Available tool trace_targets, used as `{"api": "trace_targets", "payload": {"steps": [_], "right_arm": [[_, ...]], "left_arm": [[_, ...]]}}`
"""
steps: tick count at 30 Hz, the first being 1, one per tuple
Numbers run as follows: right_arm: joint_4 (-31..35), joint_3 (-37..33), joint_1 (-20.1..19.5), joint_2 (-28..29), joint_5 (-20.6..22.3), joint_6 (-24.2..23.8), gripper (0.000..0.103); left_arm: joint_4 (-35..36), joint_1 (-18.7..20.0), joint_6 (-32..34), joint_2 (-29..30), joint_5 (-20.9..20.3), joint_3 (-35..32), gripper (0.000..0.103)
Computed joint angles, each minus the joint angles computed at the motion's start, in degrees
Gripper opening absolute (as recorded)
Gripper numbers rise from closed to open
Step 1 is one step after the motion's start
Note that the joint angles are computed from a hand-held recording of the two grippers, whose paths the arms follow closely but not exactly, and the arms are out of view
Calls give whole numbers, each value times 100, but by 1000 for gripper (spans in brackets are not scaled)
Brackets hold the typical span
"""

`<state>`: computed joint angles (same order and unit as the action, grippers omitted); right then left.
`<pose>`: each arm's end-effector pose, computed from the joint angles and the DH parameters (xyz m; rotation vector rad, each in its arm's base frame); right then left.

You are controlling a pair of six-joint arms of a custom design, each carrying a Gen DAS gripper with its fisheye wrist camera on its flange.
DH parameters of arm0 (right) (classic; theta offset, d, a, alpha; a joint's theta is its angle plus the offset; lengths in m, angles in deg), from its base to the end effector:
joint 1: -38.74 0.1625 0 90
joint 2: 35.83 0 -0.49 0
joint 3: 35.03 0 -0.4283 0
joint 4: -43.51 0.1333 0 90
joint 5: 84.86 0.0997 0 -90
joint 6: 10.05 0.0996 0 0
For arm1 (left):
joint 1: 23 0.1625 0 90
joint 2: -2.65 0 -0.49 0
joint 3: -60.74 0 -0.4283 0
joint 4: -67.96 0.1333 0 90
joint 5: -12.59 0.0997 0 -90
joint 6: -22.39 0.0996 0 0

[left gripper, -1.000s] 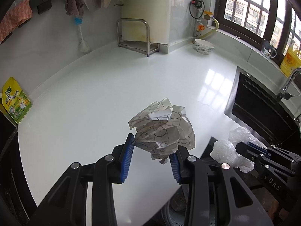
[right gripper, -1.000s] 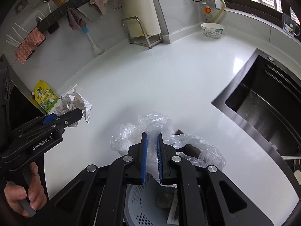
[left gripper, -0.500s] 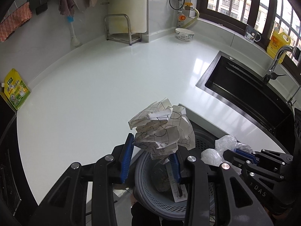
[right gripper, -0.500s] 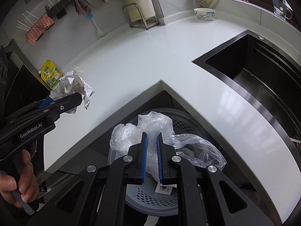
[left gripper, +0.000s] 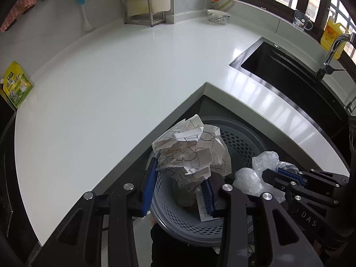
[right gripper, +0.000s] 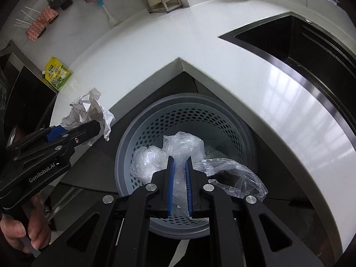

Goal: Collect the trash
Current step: 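Carry the paper and plastic bag over the grey basket with both tools, then open both tools to drop the paper and bag into the basket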

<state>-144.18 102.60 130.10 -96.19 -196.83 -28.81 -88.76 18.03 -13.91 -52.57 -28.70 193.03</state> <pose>0.1070 -0.4600 0.1188 0.3764 -2.6590 0.3990 -0.2116 -0.4600 0.0650 0.3538 2.3165 -0.5619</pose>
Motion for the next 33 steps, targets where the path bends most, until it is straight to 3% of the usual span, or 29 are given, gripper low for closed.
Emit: {"api": "trace_targets", "payload": {"steps": [12, 13, 15, 16, 20, 33], "right_arm": [[87, -71, -328, 289, -54, -40, 13], [57, -69, -335, 281, -41, -51, 15], [110, -72, -347, 240, -5, -33, 31], [81, -64, -338, 225, -25, -38, 33], [98, -41, -305, 122, -56, 7, 48], [235, 103, -130, -225, -202, 187, 51]], "left_arm": [[164, 41, -320, 143, 5, 28, 41], [170, 40, -330, 143, 11, 27, 43], [205, 26, -400, 110, 34, 42, 51], [239, 14, -454, 90, 51, 49, 59], [324, -37, -626, -7, 129, 82, 68], [964, -194, -1090, -277, 142, 25, 77]]}}
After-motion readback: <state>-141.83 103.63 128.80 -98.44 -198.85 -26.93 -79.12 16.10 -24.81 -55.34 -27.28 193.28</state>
